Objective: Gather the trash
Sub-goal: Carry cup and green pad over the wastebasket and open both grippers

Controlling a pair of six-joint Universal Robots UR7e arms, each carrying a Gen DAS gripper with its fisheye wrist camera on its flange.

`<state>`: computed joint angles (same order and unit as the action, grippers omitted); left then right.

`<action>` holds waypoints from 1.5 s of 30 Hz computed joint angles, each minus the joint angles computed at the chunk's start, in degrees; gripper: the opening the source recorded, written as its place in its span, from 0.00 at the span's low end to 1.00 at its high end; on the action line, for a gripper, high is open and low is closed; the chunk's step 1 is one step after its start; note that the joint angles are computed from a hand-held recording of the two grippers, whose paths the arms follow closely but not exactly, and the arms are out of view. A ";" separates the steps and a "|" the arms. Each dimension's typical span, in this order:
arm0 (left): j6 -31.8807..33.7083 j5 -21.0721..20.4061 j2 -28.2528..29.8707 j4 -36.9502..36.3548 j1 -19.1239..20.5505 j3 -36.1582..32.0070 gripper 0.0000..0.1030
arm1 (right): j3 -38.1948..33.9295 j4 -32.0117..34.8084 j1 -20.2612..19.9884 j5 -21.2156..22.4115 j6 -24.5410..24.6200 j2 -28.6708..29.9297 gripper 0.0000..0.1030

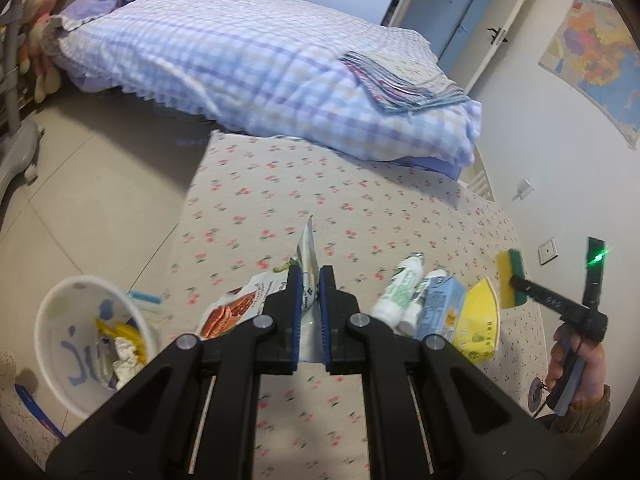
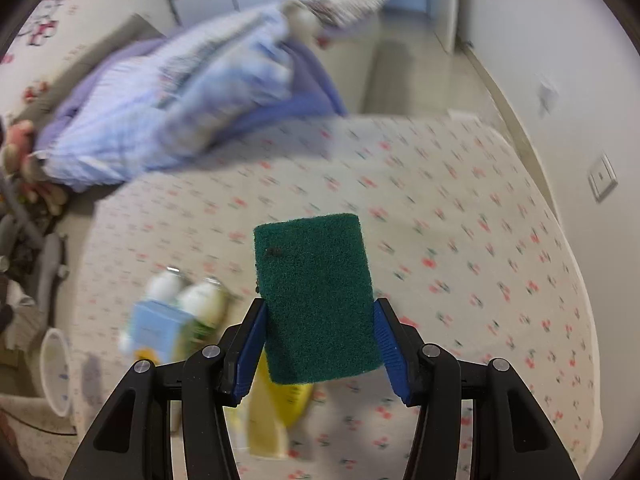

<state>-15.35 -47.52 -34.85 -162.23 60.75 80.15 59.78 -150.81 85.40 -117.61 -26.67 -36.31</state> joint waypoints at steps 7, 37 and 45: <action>-5.99 1.58 -8.73 -2.41 2.07 10.35 0.09 | 8.95 -2.67 2.50 9.91 -5.81 -4.82 0.53; -25.09 4.74 -17.92 7.25 11.66 17.96 0.19 | 9.52 11.59 11.27 27.04 0.88 8.39 0.54; -26.16 2.54 -19.90 4.63 11.51 19.83 0.21 | 7.33 13.24 12.06 25.87 0.26 11.38 0.55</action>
